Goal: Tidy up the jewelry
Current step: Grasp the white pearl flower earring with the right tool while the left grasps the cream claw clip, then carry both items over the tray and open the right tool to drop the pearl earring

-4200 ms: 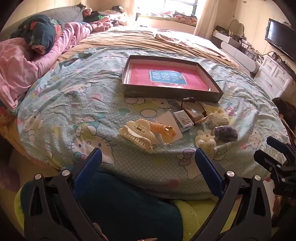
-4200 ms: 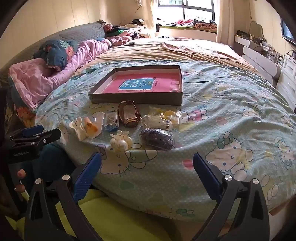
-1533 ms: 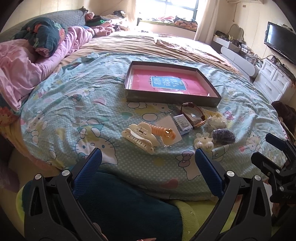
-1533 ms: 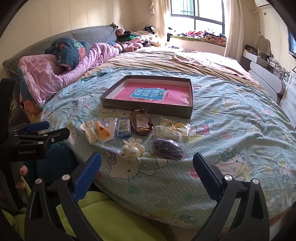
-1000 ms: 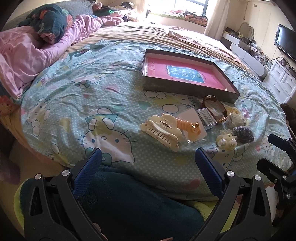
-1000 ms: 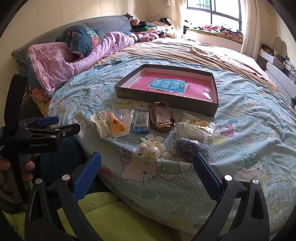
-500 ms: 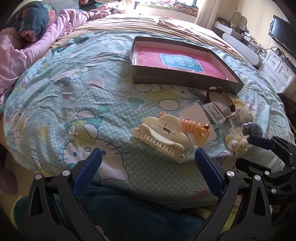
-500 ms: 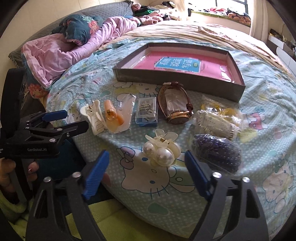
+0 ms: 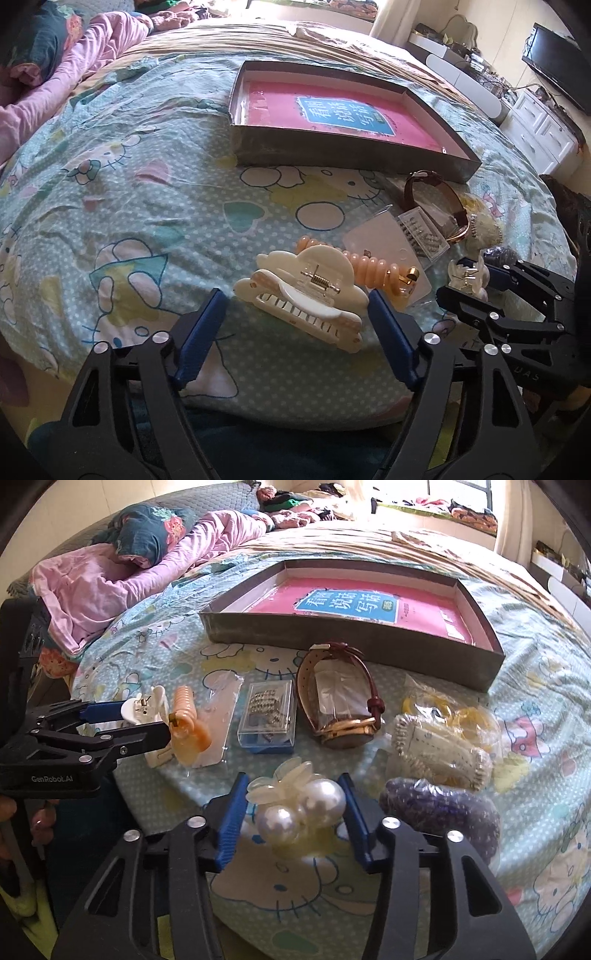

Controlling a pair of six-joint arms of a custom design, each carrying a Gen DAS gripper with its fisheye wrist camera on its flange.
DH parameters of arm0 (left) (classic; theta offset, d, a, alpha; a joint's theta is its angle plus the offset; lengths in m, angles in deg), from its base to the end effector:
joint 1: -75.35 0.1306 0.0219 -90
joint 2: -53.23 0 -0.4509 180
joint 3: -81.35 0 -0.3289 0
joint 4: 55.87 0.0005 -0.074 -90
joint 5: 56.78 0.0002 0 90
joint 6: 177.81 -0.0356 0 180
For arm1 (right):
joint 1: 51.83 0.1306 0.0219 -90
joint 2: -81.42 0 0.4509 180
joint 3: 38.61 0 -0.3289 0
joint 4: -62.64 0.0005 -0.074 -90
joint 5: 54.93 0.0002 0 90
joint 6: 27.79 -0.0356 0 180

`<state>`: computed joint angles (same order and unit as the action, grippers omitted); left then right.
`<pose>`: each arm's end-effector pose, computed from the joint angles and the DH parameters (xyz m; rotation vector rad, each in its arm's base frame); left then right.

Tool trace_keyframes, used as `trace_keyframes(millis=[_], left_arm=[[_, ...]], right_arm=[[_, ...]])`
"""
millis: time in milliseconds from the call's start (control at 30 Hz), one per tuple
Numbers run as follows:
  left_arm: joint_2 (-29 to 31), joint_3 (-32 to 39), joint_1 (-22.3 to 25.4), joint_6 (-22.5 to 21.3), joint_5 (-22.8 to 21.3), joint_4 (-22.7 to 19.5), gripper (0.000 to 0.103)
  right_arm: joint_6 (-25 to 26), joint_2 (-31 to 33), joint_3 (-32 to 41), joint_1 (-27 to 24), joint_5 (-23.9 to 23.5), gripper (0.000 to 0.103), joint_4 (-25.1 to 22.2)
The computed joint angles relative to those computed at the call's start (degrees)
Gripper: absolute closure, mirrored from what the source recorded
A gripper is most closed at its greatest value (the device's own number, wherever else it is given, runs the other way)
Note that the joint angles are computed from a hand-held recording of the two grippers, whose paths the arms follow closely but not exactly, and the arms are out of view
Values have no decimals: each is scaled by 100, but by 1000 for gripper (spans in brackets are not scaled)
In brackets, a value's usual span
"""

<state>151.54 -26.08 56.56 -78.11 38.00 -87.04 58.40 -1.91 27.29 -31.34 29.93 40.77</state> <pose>0.4182 -0.1460 0.3421 0.2369 2.5757 -0.2937 0.3954 0.1506 0.3231 -0.4013 2.4753 0.2884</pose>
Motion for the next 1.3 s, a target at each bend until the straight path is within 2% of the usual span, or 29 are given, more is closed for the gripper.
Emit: trace_keyframes(millis=[133,333,467,833,1100,1300], left_arm=[[9,9,-29,-56,-23,30,38],[-39,-18,43,102,96,129,38],[-153,16,55,55,-140,153,38],[2,553,181,99,-123,76,38],[372,1137,211,214,-36,-36,38],[671,1532,183,295,-33,-52,38]], right_arm=[[152,-8,-41,-31,-61,56,141],[166,-131,-79,-146,-259,56,189],[135,-233,-50,-257,-365,56,182],[142,-350,274,-629,-604,56,269],[61,-104,664,-945,-406,56,483],[112,182,1057,-1155,-287,56,428]])
